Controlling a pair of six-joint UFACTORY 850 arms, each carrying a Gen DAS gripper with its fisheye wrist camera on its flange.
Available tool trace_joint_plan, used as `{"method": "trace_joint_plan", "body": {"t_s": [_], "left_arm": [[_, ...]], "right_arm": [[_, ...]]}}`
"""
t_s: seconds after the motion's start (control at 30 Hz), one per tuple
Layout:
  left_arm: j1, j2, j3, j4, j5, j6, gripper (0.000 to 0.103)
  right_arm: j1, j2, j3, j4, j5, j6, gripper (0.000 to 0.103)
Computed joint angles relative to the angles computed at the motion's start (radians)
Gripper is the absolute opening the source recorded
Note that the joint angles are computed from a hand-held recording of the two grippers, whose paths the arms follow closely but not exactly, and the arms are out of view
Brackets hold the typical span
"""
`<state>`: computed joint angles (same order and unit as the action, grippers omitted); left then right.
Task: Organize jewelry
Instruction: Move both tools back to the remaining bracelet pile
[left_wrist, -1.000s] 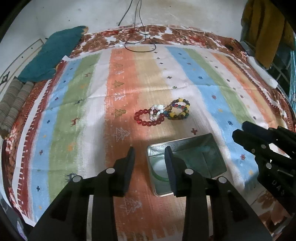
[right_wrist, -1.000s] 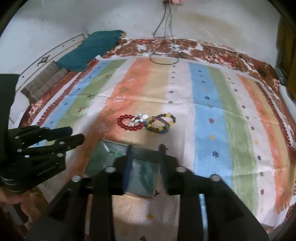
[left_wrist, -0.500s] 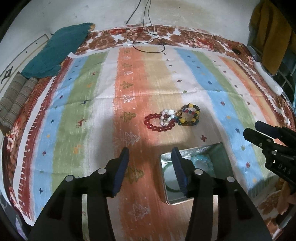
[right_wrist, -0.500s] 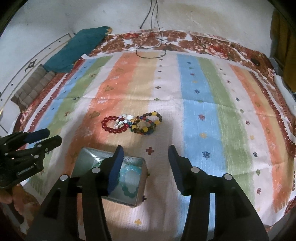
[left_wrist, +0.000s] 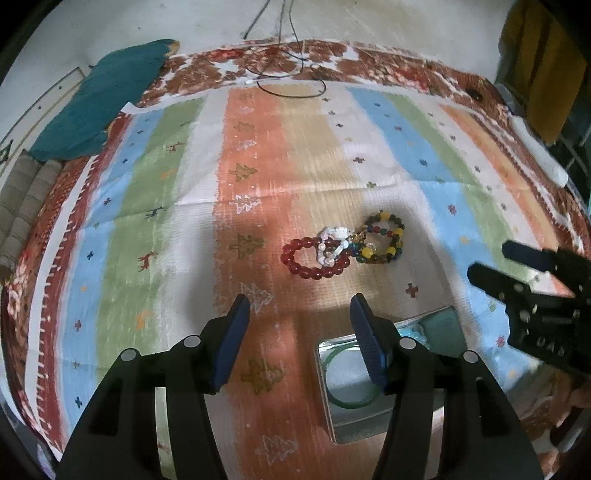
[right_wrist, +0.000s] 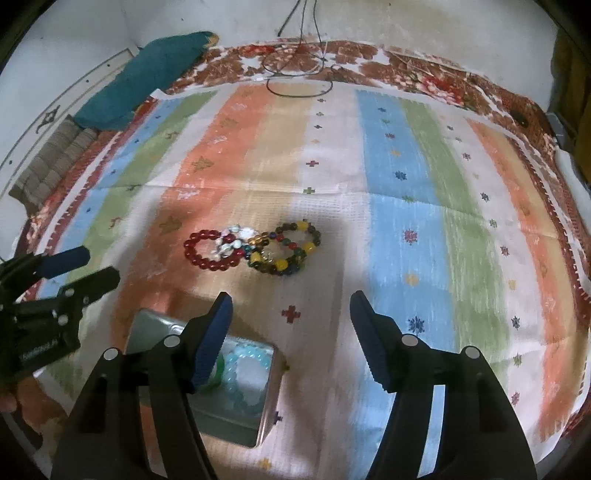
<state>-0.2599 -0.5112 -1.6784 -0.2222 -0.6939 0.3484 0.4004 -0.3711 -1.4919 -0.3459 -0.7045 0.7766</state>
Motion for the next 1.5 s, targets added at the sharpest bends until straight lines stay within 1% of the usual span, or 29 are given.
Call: {"method": "trace_joint_plan", "body": {"t_s": [0.37, 0.7, 0.87, 1.1, 1.4, 1.5], "left_arm": [[-0.03, -0.082, -0.093, 0.07, -0.04, 0.003, 0.057], [-0.038, -0.165, -0.191, 0.077, -0.085, 0.006, 0.057], [-0.038, -0.217, -0.253, 0.07, -0.123, 0.008, 0.057], [-0.043, -0.26, -0.306, 0.059, -0.153, 0.033, 0.057], [-0.049, -0.333, -0.395, 0.057, -0.21, 0.053, 0.057], [-0.051, -0.351, -0.419, 0.054, -0.223, 0.059, 0.057]], "right_arm": [[-0.037, -0.082, -0.076, 0.079, -0.044, -0.084, 0.066], [-0.05, -0.137, -0.133, 0.104, -0.069, -0.129, 0.066], [-0.061, -0.162, -0.153, 0.117, -0.081, -0.138, 0.066], [-0.073, -0.194, -0.181, 0.148, -0.094, -0.163, 0.066], [-0.083, -0.233, -0.219, 0.185, -0.104, -0.192, 0.066], [-0.095, -0.242, -0.224, 0.236, -0.096, -0.217, 0.061]]}}
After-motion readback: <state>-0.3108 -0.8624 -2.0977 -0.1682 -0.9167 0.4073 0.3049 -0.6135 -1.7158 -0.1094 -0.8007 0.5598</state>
